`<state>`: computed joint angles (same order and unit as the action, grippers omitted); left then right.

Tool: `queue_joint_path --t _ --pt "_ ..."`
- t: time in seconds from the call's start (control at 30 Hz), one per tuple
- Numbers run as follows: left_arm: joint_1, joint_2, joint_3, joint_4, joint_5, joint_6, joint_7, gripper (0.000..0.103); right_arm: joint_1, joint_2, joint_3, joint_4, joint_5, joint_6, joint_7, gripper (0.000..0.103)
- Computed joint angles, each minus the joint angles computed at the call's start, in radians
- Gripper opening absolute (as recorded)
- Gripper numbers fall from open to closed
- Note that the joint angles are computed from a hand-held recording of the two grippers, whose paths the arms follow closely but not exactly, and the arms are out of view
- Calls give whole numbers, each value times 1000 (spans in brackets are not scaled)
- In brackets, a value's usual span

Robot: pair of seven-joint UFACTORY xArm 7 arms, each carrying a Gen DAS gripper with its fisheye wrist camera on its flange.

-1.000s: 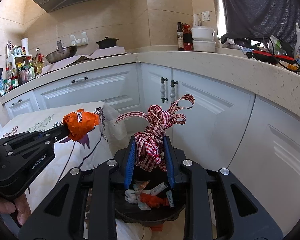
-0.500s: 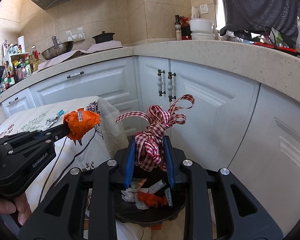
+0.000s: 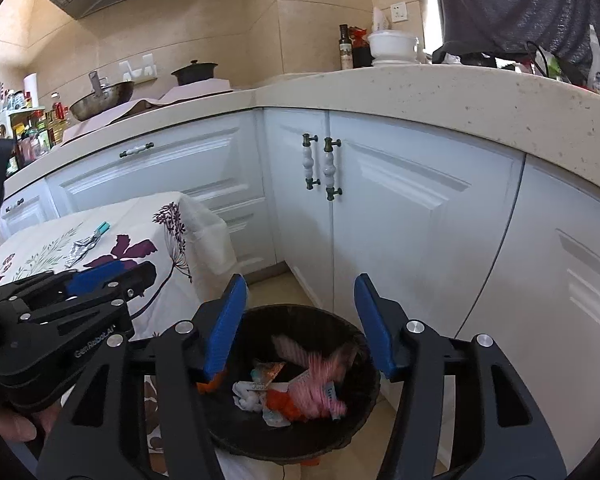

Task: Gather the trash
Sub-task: 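Open both tools to drop the orange bag and ribbon into the bin, then move both open tools back over the tube and foil wrapper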

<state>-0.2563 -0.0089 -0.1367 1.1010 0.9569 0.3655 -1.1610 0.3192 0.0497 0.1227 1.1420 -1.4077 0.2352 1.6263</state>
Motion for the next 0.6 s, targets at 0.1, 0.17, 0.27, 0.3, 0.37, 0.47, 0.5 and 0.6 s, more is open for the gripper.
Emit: queue_joint_path --t 0.1,0.17,0.27,0.3,0.37,0.47,0.5,0.6 --pt "1 -10 -1 -4 7 6 -5 42 1 -7 1 -2 -7 9 11 55" --pt "5 -19 -2 -9 8 3 -12 44 0 -11 3 -1 -6 12 10 56" --pt "14 -30 -6 -14 6 -1 -15 45 1 -17 8 0 -11 25 13 58" --pt "17 -34 -8 -15 8 0 -16 45 2 -20 10 1 -17 31 20 59" --pt "24 -46 -10 -21 9 0 -15 46 2 -23 14 3 -19 36 24 60" --pt "41 -65 -15 -32 9 -8 -24 52 5 -22 19 10 -14 45 24 61" --pt "47 -71 -16 -36 11 -11 -28 53 7 -19 21 16 -11 46 23 62" --pt "69 -93 -21 -52 17 -15 -31 55 15 -7 24 36 -7 50 17 64"
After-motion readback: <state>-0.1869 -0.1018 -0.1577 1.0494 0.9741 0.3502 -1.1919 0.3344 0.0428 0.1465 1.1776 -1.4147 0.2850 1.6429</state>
